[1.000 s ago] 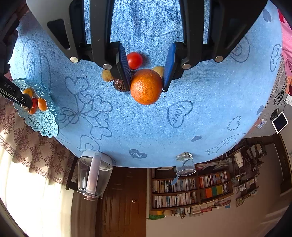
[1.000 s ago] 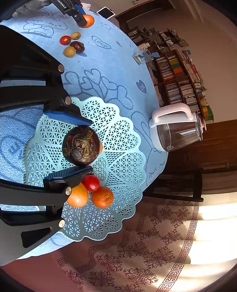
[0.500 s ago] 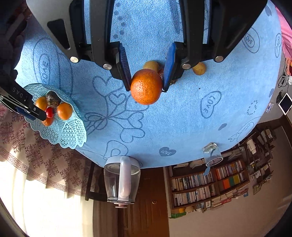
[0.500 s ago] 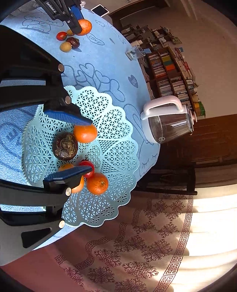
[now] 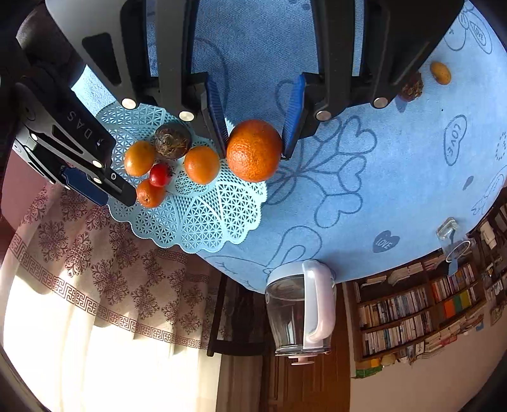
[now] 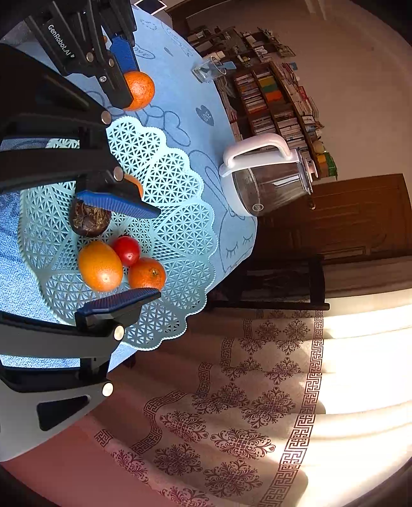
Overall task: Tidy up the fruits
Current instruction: 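Lower the held orange into the basket and open the left tool, then withdraw both tools from the basket toward the remaining fruit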
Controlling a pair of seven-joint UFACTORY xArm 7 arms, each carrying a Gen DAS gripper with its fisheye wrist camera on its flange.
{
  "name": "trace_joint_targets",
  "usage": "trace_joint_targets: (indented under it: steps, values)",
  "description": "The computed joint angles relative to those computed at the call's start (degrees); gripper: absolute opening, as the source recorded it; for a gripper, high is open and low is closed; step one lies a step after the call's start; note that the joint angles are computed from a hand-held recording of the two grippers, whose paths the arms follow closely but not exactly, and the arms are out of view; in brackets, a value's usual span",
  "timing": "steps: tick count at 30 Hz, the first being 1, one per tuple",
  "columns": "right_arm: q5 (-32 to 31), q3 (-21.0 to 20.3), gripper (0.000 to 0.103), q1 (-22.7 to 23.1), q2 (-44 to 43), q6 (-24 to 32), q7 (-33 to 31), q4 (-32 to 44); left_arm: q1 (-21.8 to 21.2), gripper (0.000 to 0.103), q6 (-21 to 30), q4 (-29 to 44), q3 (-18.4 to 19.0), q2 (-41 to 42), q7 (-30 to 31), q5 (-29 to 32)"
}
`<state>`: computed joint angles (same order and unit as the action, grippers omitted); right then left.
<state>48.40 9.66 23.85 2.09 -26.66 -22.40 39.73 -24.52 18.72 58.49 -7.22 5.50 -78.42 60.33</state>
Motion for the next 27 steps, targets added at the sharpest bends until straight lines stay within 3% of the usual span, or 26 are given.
trace_joint_targets:
  steps: [8, 10, 13, 16, 17, 19, 25, 27]
  values:
    - [-4.13, -0.76, 0.048, -2.02, -0.57, -1.26, 8.19, -1.78, -1.80, 0.035, -4.15, 5.00, 1.83, 6.35, 7.81, -8.33]
    - [-5.42, -0.81, 0.052, -2.54, -0.70, -1.40, 10.08, -2.18, -2.62, 0.036, -5.37, 4.74, 3.08, 6.62, 8.07, -9.33]
    - [-6.98, -0.80, 0.058, -3.11, -0.92, -1.53, 12.02, -2.60, -3.11, 0.049, -7.83, 3.69, 4.36, 6.15, 8.35, -10.52]
    - [-8.93, -0.67, 0.058, -3.55, -1.26, -1.92, 14.22, -3.32, -4.72, 0.062, -9.32, 2.61, 6.49, 4.60, 5.06, -7.20]
    - [-9.30, -0.62, 0.058, -3.64, -1.32, -2.19, 14.70, -3.51, -5.85, 0.074, -7.64, 2.81, 7.46, 3.98, 1.41, -3.44]
    - [-10.13, -0.56, 0.058, -3.84, -1.40, -2.75, 15.82, -3.84, -5.99, 0.077, -6.03, 2.56, 7.64, 2.79, -4.42, 3.00]
    - [-10.71, -0.33, 0.059, -4.07, -1.53, -3.82, 17.09, -4.40, -1.63, 0.077, -4.68, 0.28, 4.24, 0.25, -7.37, 4.18]
    - [-10.68, -0.26, 0.059, -4.06, -1.47, -4.02, 17.13, -4.42, -0.40, 0.084, -3.67, -0.48, 3.05, -0.63, -7.96, 4.30]
